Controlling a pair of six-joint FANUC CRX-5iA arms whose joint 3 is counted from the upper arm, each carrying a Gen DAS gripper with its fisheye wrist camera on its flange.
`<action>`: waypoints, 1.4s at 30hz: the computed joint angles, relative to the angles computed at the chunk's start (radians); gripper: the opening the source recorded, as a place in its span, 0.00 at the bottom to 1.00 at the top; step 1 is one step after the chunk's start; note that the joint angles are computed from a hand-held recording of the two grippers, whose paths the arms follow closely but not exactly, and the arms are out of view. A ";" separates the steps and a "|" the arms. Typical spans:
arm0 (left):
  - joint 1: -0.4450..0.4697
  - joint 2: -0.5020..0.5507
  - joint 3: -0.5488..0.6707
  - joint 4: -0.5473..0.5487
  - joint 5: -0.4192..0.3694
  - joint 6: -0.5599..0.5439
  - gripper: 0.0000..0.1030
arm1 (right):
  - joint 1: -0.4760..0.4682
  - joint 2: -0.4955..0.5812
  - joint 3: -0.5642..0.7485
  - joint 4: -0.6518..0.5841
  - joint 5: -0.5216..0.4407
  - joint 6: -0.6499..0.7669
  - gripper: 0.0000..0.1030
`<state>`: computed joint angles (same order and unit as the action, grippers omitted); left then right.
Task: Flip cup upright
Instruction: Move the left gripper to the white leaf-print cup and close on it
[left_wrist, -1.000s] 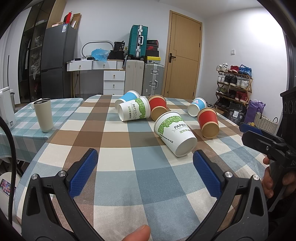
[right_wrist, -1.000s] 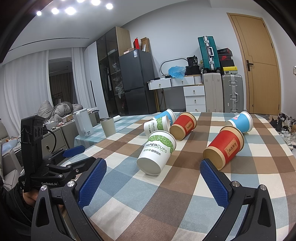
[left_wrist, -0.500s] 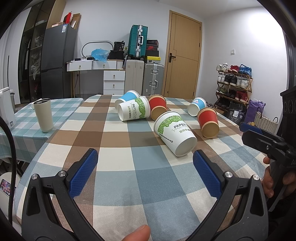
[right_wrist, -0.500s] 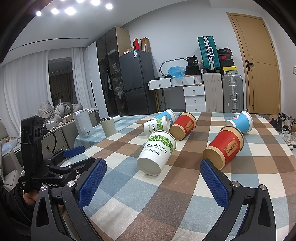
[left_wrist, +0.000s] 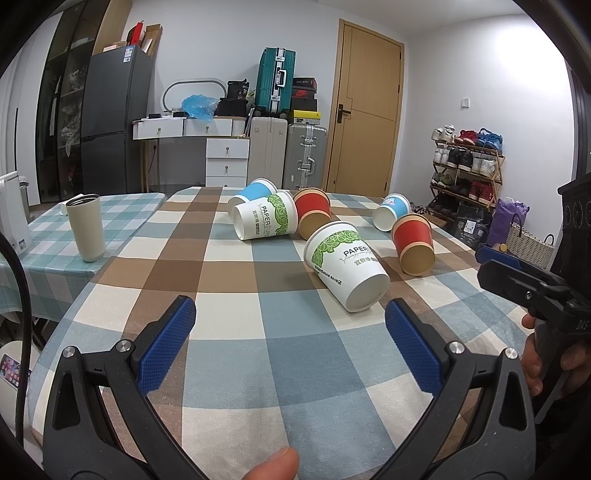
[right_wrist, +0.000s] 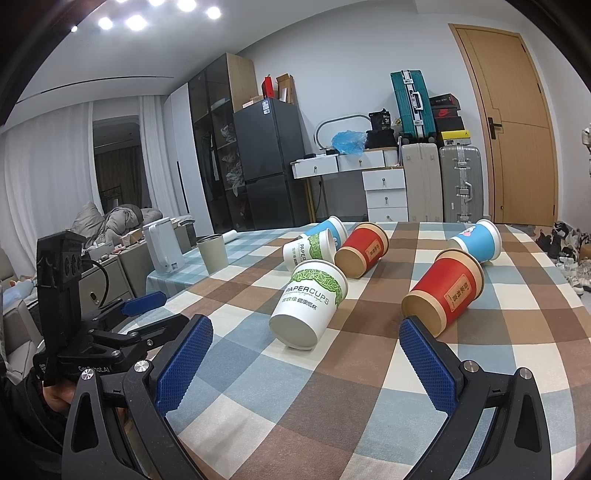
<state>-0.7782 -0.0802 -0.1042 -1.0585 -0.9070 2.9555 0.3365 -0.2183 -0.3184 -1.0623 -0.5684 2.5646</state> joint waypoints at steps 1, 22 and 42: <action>0.008 -0.003 -0.001 0.006 0.006 -0.007 0.99 | 0.006 0.000 0.001 0.013 0.005 -0.017 1.00; 0.145 0.132 0.185 0.259 -0.034 -0.261 0.99 | 0.038 0.019 0.013 0.204 0.057 -0.221 1.00; 0.272 0.359 0.406 0.561 -0.029 -0.520 0.85 | 0.008 0.021 0.015 0.188 0.049 -0.242 1.00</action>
